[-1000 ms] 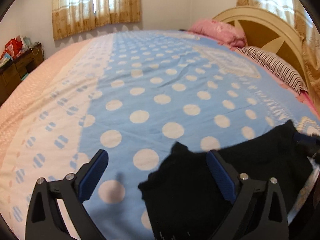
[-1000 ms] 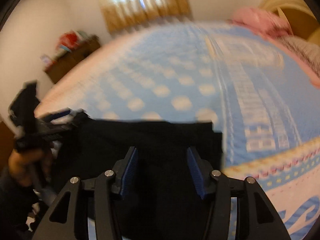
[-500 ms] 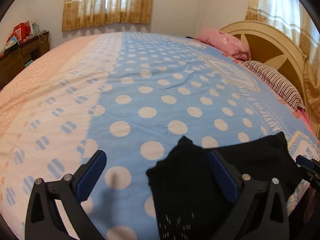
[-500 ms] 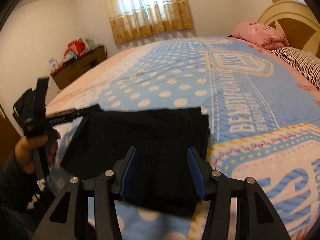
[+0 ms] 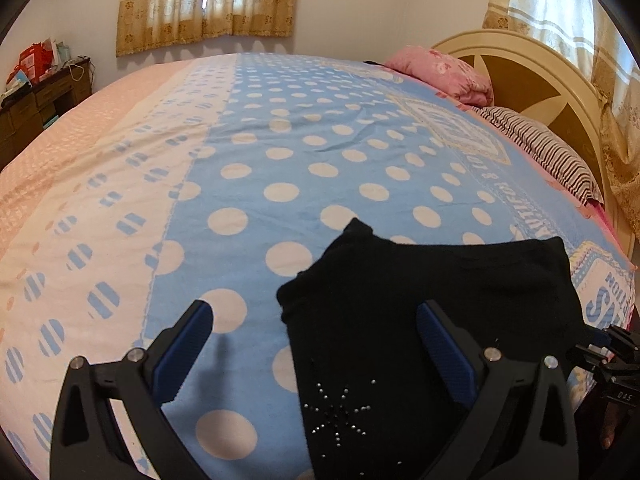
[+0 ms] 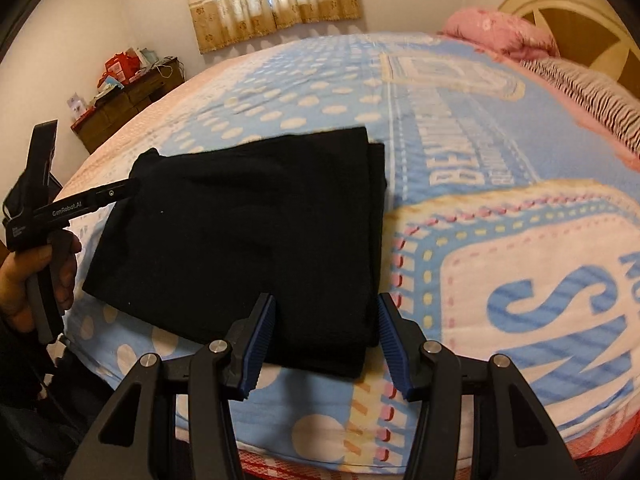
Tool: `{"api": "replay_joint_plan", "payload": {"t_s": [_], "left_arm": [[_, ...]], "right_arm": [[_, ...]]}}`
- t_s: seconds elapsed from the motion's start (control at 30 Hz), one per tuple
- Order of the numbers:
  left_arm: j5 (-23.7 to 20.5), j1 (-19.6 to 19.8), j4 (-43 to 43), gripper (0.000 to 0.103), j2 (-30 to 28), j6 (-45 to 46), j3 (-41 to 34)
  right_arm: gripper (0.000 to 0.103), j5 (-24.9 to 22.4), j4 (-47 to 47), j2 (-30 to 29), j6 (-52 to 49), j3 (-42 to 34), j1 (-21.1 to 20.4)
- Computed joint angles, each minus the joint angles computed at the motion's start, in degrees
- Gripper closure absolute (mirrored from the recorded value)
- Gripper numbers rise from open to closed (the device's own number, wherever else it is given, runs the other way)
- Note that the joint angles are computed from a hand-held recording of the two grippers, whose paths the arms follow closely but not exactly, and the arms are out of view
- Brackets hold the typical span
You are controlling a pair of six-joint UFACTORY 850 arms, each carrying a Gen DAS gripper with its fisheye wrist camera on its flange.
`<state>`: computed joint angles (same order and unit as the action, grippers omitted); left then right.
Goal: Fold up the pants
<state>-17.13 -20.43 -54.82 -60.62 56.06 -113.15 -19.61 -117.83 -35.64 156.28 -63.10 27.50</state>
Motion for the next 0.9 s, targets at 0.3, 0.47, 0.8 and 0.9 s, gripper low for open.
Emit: {"api": "replay_joint_plan", "payload": {"t_s": [0.3,0.47,0.8,0.9], "left_arm": [[-0.7,0.2,-0.1,0.0,0.34,-0.09,0.81],[-0.97,0.41,-1.41,0.0,0.65,0.94,1.47],[-1.37,0.74,-5.63,0.0,1.48,4.37,3.14],[-2.1,0.75,-3.59,0.0,0.92,2.51,2.53]], "right_arm": [[0.05,-2.2,-6.64,1.75,8.62,2.24,0.28],[0.062,-4.91,-3.99,3.13,5.53,3.41,1.34],[0.08,-1.65,-6.54,2.3,7.62,3.2,0.48],[0.076,-0.32,-14.89,2.65,16.6,4.12,-0.68]]}}
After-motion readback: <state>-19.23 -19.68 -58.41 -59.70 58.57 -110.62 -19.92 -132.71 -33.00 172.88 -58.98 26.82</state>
